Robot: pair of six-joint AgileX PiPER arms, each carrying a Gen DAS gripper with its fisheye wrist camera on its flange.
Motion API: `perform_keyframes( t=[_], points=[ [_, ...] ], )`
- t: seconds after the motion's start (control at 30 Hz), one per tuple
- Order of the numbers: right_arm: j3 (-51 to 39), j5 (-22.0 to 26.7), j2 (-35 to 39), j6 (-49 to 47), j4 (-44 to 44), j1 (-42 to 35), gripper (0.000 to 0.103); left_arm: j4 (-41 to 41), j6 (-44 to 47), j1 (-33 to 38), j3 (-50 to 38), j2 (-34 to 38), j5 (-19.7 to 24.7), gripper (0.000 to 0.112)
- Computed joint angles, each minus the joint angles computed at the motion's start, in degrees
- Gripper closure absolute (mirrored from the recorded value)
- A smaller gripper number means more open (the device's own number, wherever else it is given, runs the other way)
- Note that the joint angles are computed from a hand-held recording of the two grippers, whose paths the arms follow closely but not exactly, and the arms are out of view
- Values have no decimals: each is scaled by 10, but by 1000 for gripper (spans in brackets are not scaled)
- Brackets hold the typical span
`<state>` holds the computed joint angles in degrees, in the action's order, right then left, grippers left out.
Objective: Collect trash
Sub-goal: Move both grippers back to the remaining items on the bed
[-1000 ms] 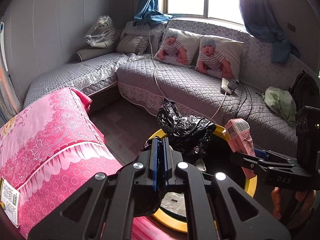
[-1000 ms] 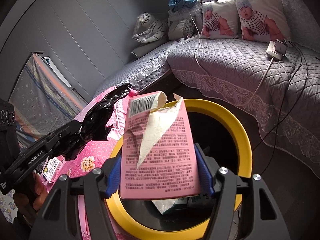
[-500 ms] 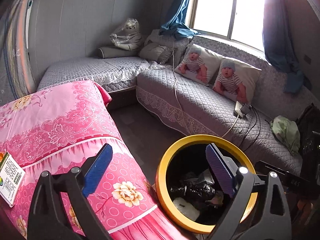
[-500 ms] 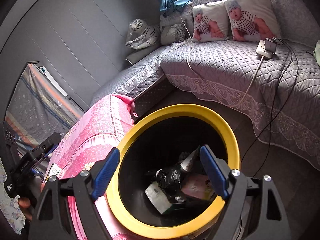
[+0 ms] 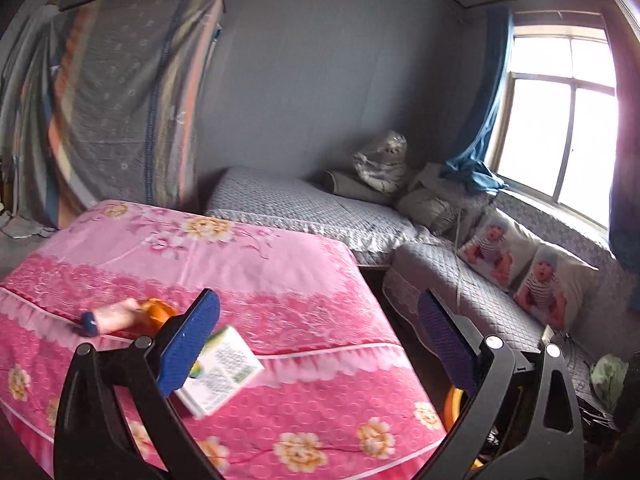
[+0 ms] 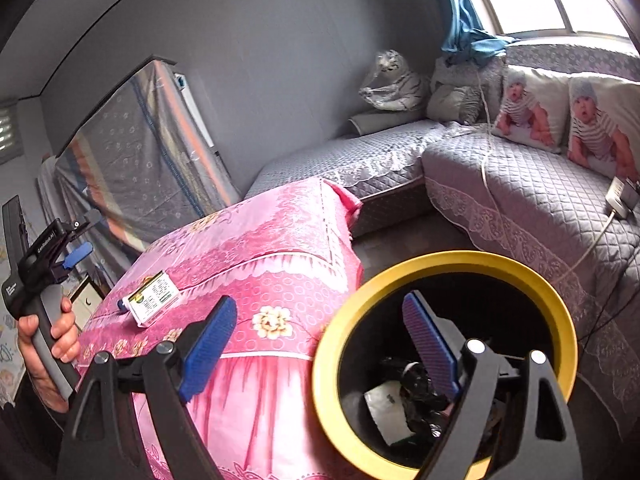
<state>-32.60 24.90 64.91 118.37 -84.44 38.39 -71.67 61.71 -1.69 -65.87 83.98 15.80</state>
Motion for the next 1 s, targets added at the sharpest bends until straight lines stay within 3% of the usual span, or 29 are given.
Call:
perform_keyframes(
  t=[0.13, 0.3, 0.37, 0.57, 0.83, 1.0],
  points=[
    [-67, -21, 72, -33, 9, 26, 18, -73, 135, 117, 12, 1, 27, 18],
    [-157, -48, 159, -106, 67, 41, 18, -30, 203, 210, -35, 71, 40, 18],
    [-191, -65, 191, -143, 104, 42, 18, 11, 196, 231, -71, 110, 63, 18],
    [-278, -82, 267, -268, 220, 49, 18, 157, 111, 266, -220, 251, 188, 19],
    [-344, -76, 321, -402, 340, 51, 18, 301, 4, 239, -327, 349, 205, 32],
    [-351, -99, 336, -461, 410, 38, 18, 375, -84, 232, -443, 417, 272, 46]
  ],
)
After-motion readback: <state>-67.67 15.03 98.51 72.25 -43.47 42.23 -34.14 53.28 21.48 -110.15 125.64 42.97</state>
